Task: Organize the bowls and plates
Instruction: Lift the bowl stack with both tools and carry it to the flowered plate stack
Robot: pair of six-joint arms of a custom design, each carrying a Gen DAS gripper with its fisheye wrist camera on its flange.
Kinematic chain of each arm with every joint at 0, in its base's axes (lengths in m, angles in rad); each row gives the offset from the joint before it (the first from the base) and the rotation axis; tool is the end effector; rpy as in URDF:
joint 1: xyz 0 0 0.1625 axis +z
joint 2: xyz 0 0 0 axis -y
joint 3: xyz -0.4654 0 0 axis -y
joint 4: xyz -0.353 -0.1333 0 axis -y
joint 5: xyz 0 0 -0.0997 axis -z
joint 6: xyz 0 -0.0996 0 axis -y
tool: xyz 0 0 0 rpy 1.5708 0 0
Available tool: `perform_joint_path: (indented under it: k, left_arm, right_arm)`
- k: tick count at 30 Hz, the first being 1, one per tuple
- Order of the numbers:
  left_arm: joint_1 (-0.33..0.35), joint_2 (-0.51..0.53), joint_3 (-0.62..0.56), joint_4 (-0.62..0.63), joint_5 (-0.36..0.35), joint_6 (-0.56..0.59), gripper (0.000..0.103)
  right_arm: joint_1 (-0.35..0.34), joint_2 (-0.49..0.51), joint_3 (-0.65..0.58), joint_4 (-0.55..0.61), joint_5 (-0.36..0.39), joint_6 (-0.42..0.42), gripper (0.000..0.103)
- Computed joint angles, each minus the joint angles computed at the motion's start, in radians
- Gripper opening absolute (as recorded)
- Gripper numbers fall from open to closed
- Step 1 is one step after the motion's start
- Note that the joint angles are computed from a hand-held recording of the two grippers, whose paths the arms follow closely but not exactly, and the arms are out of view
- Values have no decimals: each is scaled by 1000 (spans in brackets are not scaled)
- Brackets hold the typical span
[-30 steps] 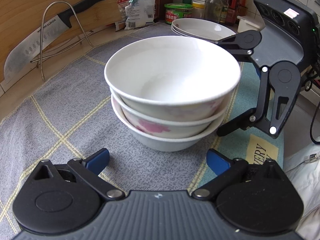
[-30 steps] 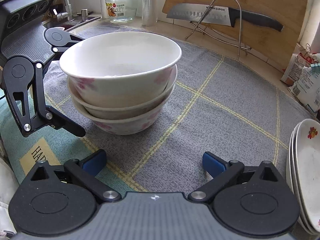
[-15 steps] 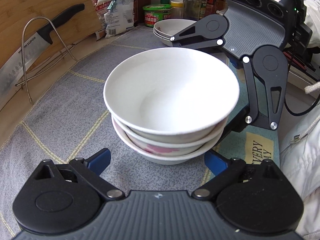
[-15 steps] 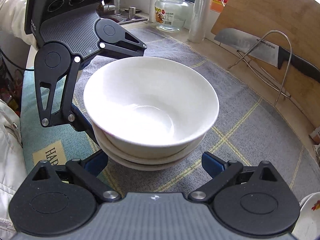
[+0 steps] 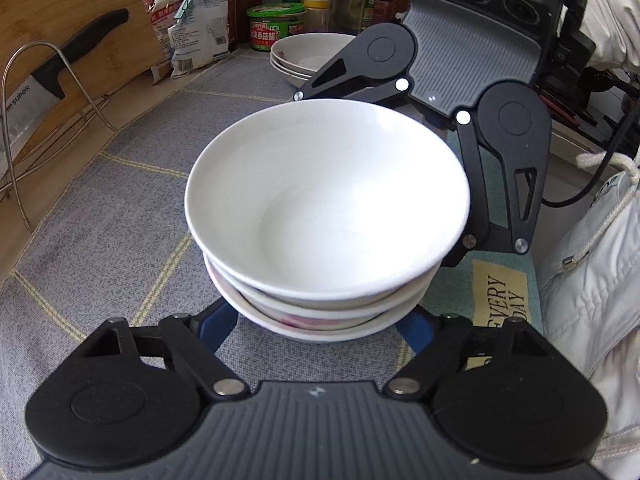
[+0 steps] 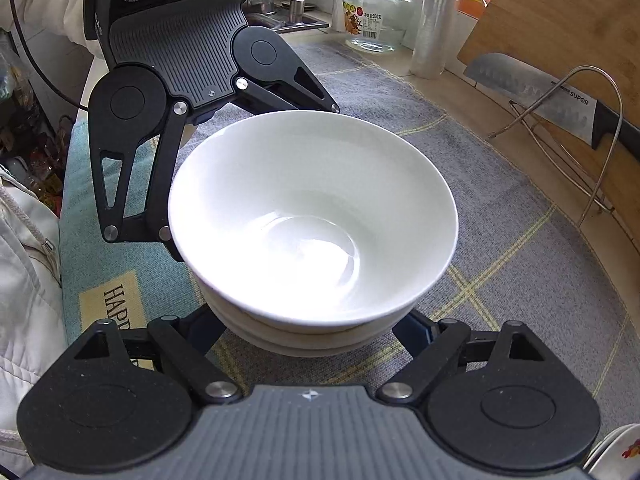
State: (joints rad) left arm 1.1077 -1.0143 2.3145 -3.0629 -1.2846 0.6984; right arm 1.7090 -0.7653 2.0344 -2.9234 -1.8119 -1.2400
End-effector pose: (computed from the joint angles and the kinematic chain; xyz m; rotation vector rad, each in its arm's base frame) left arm -0.0594 -0.4803 0.1427 1.5184 2.3852 -0.2224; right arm 0.1840 -0.5276 0.0598 1.8274 -2.2411 -0.0804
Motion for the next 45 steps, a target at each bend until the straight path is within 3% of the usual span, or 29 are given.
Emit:
perform_joint_path:
  k: [11, 24, 36, 45]
  left_arm:
    - [7, -5, -32, 71, -13, 8, 82]
    - [-13, -6, -17, 55, 21, -19, 82]
    - [-103, 16, -31, 62, 56, -127, 82]
    - [-177, 109, -80, 9, 82, -211, 82]
  right_arm:
    - [5, -4, -4, 17, -14, 4, 86]
    - [9, -12, 4, 12, -27, 1, 86]
    - [-10, -113, 0, 111, -14, -45, 86]
    - [-58, -211, -33, 222, -8, -132, 86]
